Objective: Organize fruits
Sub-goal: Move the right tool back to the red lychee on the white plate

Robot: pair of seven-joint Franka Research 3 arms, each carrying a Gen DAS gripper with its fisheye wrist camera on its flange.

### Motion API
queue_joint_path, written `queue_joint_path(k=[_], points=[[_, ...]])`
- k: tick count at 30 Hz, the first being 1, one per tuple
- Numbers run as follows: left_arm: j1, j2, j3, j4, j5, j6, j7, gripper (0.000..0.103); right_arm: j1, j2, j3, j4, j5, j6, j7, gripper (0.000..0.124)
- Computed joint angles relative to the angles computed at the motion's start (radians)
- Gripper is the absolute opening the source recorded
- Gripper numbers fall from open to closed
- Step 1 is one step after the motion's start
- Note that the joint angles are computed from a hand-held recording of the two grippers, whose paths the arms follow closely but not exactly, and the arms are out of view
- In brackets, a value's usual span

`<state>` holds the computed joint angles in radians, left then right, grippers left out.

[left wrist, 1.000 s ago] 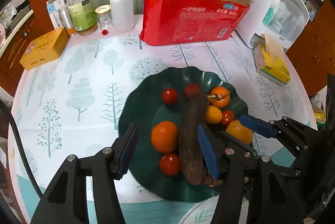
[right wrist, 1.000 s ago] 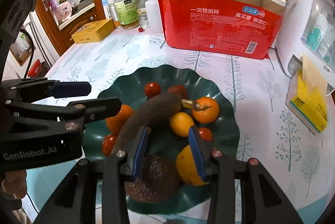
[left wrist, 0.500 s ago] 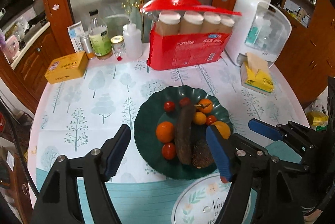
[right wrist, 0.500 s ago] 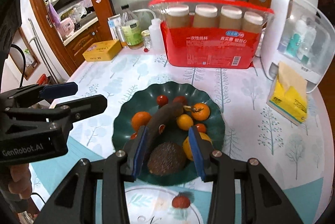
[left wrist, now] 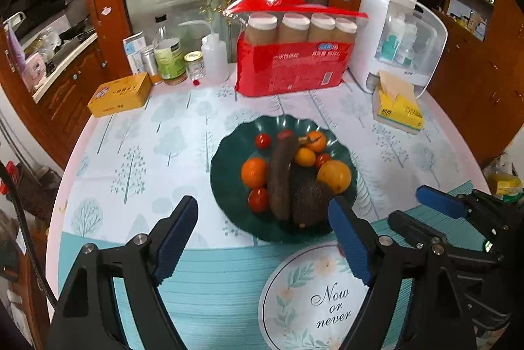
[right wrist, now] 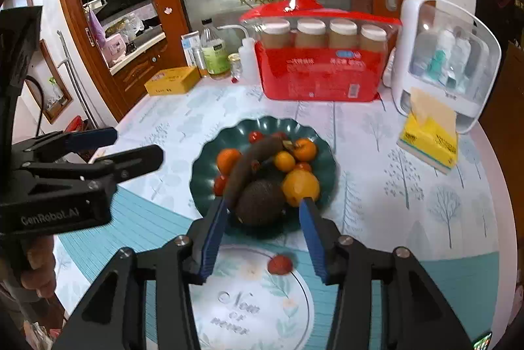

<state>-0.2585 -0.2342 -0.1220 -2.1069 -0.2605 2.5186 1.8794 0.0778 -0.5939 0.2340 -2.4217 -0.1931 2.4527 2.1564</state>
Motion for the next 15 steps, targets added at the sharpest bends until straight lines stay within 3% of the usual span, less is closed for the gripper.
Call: queue_joint_path(k=[9,15], points=[[0.0,-0.01,-0.027,-0.148,0.096,0.072,-0.119,0.081,0.028,-0.033,-0.023,-0.144,0.053,0.008,-0.021,0.048],[-0.002,0.029,-0.034,-0.194,0.125,0.104,-0.185,0.081,0.039,0.006,-0.037,-0.202,0.087,0.065,-0.043,0.048]])
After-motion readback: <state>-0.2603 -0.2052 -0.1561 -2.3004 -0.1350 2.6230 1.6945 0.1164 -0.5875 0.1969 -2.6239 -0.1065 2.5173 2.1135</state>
